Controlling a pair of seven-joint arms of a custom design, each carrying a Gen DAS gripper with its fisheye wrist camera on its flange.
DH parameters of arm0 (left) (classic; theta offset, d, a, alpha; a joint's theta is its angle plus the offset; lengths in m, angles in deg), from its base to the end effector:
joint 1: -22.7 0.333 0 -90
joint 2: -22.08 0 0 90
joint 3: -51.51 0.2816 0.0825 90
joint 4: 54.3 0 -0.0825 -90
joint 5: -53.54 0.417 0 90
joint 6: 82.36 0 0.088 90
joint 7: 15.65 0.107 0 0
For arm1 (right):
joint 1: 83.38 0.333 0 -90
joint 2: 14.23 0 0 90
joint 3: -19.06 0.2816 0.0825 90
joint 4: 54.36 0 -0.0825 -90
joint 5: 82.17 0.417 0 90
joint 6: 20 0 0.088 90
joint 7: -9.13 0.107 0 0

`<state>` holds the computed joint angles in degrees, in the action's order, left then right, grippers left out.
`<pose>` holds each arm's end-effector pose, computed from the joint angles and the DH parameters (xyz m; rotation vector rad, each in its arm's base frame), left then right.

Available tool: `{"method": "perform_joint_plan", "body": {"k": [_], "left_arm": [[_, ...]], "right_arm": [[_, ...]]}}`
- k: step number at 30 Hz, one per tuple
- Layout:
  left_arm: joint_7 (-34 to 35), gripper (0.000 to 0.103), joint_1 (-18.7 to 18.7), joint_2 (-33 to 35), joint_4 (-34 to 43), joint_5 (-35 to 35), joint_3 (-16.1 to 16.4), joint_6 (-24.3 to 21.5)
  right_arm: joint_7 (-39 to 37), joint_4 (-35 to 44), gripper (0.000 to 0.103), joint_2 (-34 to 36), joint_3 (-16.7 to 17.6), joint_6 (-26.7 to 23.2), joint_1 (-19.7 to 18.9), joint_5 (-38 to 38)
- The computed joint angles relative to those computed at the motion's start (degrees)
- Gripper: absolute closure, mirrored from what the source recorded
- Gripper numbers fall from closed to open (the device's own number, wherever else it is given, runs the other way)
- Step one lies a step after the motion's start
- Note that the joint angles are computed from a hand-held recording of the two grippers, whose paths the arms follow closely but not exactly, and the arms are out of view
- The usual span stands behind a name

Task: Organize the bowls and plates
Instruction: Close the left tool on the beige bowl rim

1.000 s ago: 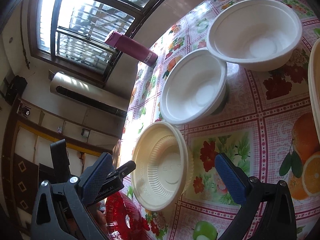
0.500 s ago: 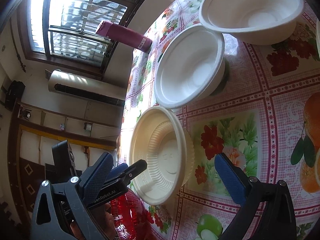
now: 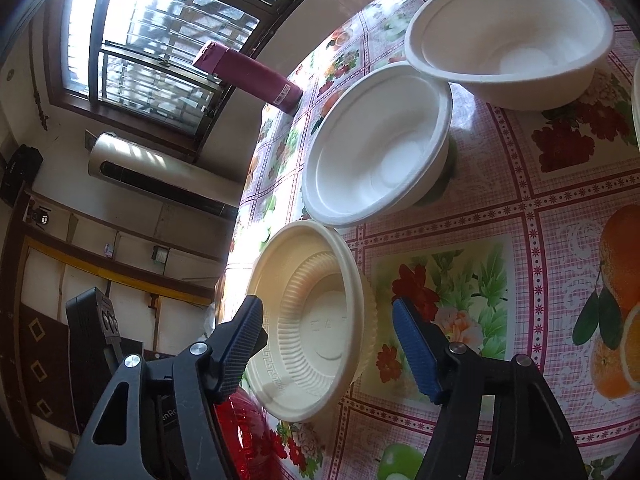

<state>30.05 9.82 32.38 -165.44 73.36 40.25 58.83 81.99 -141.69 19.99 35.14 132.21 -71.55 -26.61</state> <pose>0.5936 -0.2626 0.3793 -2.1200 1.8631 -0.4275 0.6871 0.2996 0.3243 -1.5316 1.6506 0.3810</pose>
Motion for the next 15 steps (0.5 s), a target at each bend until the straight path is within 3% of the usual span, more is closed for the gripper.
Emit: {"method": "perform_joint_plan", "body": {"k": [3,7,11,13,15], "left_arm": [[0.9,0.049,0.6,-0.1,-0.7,-2.1,-0.2,1.4],[1.5,0.05,0.7,0.2,-0.7,-3.1,-0.2,1.2],[2.1,0.054,0.9,0.3,-0.9,-4.6,-0.3,1.9],[2.4,0.056,1.0,0.4,-0.8,-5.0,-0.3,1.8],[3.0,0.066,1.2,0.6,-0.8,-6.0,-0.4,1.9]], "right_arm": [[0.1,0.1,0.041,0.2,-0.1,0.2,0.2,-0.5],[0.8,0.3,0.048,0.4,-0.5,0.6,0.6,-1.8],[1.8,0.3,0.068,0.4,-1.1,1.5,1.4,-4.0],[1.9,0.3,0.07,0.5,-0.8,1.6,1.2,-4.1],[1.8,-0.1,0.072,0.3,-0.6,2.1,1.0,-4.0]]}}
